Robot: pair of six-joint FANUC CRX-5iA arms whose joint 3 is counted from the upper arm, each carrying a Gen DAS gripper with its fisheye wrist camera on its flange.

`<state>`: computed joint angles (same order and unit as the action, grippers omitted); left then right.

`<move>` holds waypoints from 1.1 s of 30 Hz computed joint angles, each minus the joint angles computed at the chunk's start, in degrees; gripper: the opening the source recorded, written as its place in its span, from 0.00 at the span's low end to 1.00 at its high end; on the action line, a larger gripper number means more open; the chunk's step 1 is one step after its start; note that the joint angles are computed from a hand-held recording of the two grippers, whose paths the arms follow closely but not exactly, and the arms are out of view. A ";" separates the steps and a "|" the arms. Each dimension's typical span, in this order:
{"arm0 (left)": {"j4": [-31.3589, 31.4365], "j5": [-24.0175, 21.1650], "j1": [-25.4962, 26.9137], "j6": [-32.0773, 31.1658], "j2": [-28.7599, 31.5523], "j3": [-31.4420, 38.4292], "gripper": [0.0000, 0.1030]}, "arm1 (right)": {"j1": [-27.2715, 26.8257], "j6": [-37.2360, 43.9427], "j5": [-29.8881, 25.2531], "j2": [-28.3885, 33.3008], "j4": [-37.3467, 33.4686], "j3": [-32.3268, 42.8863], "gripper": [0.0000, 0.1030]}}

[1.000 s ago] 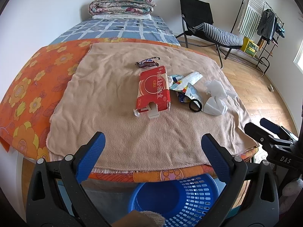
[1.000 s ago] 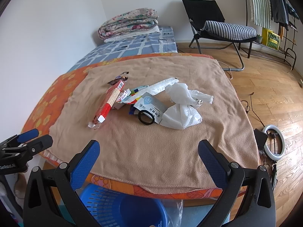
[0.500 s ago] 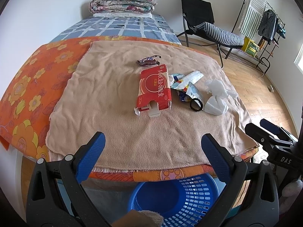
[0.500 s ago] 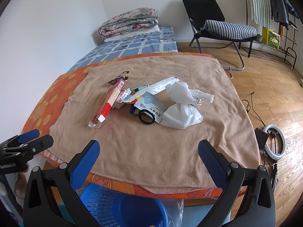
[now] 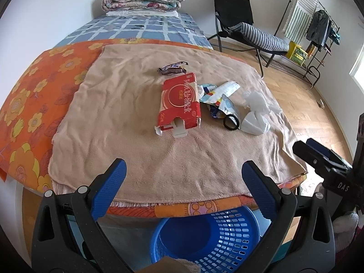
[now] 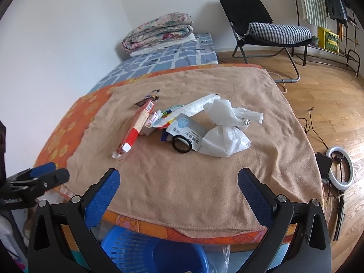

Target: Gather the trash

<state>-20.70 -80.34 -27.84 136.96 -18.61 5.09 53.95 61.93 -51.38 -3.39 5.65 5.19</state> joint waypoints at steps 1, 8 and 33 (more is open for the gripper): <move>0.02 -0.22 -0.19 0.00 0.24 0.27 1.00 | -0.03 -0.07 0.08 0.09 0.39 0.01 1.00; 1.25 0.28 1.82 -1.46 1.37 1.57 1.00 | -1.99 1.91 -2.80 2.66 -1.31 3.31 1.00; 32.79 11.06 29.07 -19.61 7.70 -4.97 1.00 | -9.31 5.49 -9.31 14.76 -5.58 18.17 1.00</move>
